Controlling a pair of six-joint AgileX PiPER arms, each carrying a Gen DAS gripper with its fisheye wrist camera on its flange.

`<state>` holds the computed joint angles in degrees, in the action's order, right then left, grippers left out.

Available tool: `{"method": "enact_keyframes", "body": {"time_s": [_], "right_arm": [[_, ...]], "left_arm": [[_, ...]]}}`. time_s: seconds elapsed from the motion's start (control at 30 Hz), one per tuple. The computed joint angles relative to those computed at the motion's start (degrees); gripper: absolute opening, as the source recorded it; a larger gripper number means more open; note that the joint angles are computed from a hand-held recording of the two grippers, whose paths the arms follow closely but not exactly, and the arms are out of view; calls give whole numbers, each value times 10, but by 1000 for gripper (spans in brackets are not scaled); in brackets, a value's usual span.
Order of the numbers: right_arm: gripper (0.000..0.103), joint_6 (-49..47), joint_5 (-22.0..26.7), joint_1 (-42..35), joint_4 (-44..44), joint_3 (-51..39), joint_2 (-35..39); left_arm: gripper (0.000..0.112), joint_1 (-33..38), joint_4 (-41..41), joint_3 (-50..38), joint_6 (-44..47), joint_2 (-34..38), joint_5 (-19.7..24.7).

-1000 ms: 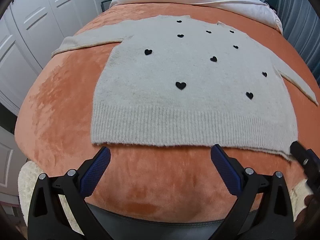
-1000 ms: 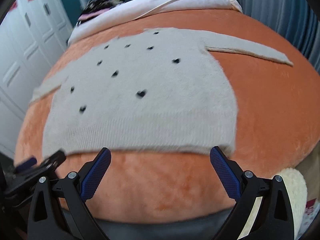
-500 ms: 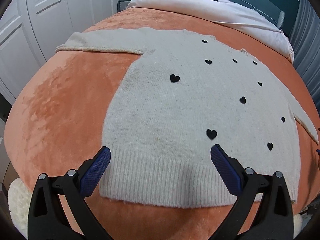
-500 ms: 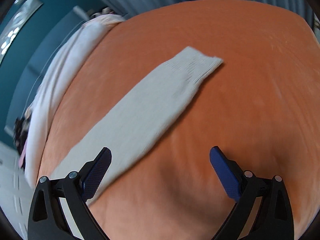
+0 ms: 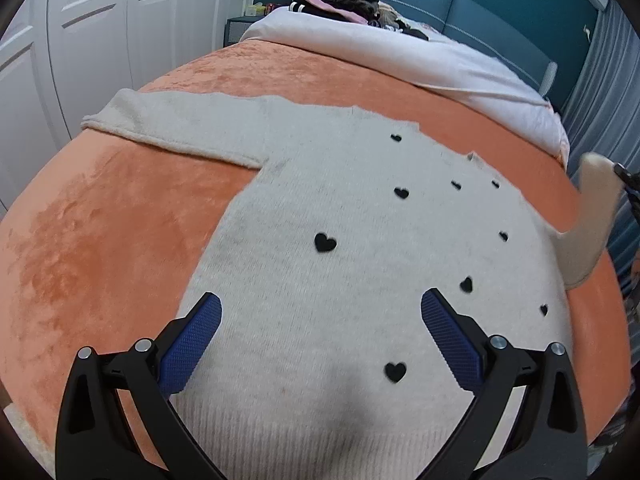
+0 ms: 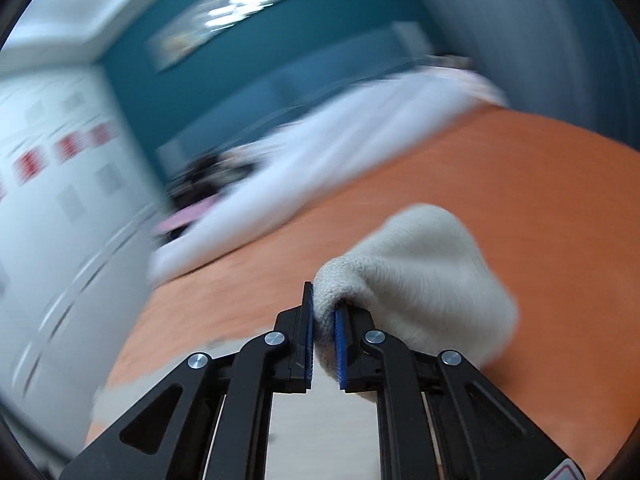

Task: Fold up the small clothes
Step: 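Grasp the sleeve cuff with the right gripper and fold it across the sweater body, then grasp the other sleeve cuff with the left gripper and lift it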

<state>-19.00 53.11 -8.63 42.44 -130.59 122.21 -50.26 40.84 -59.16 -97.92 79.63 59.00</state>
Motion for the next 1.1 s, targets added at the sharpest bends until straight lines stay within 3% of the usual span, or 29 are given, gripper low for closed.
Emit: {"method": "enact_keyframes", "body": {"time_s": [0.07, 0.1, 0.23, 0.3, 0.37, 0.43, 0.5, 0.57, 0.63, 0.67, 0.7, 0.73, 0.77, 0.9, 1.0, 1.1], "right_arm": [[14, -16, 26, 78, 14, -4, 7], [17, -17, 17, 127, -8, 3, 19], [20, 52, 21, 237, -160, -1, 87], [21, 54, -23, 230, -141, 95, 48], [32, 30, -74, 200, -89, 210, -14], [54, 0, -100, 156, -33, 324, -83], [57, -41, -137, 102, 39, 421, -133], [57, -44, -122, 59, 73, 436, -121], [57, 2, -106, 36, 64, 417, -87], [57, 8, -107, 32, 74, 419, -80], [49, 18, -108, 26, 84, 405, -65], [23, 27, -110, 24, 89, 393, -55], [7, 33, -108, 24, 94, 370, -43], [7, -45, -187, 35, 171, 397, -88], [7, -9, -232, 37, 108, 426, -80], [4, 23, -205, 17, 82, 431, -44]], "left_arm": [[98, 30, 8, -6, 3, -9, -25], [98, 56, 5, -7, 14, -14, -59], [98, 167, -62, -25, 91, 10, -178], [98, 222, -127, -36, 160, 40, -242], [98, 270, -210, -54, 244, 87, -297], [98, 311, -323, -71, 328, 136, -343], [98, 339, -436, -83, 403, 179, -387], [96, 351, -512, -101, 452, 217, -408], [85, 350, -497, -137, 415, 252, -392], [68, 348, -480, -154, 403, 262, -384], [53, 345, -480, -173, 414, 273, -382], [20, 346, -502, -192, 448, 284, -378], [0, 343, -502, -215, 459, 296, -371], [0, 331, -356, -232, 370, 284, -367], [0, 343, -388, -223, 392, 310, -352], [0, 350, -433, -140, 414, 291, -447]]}}
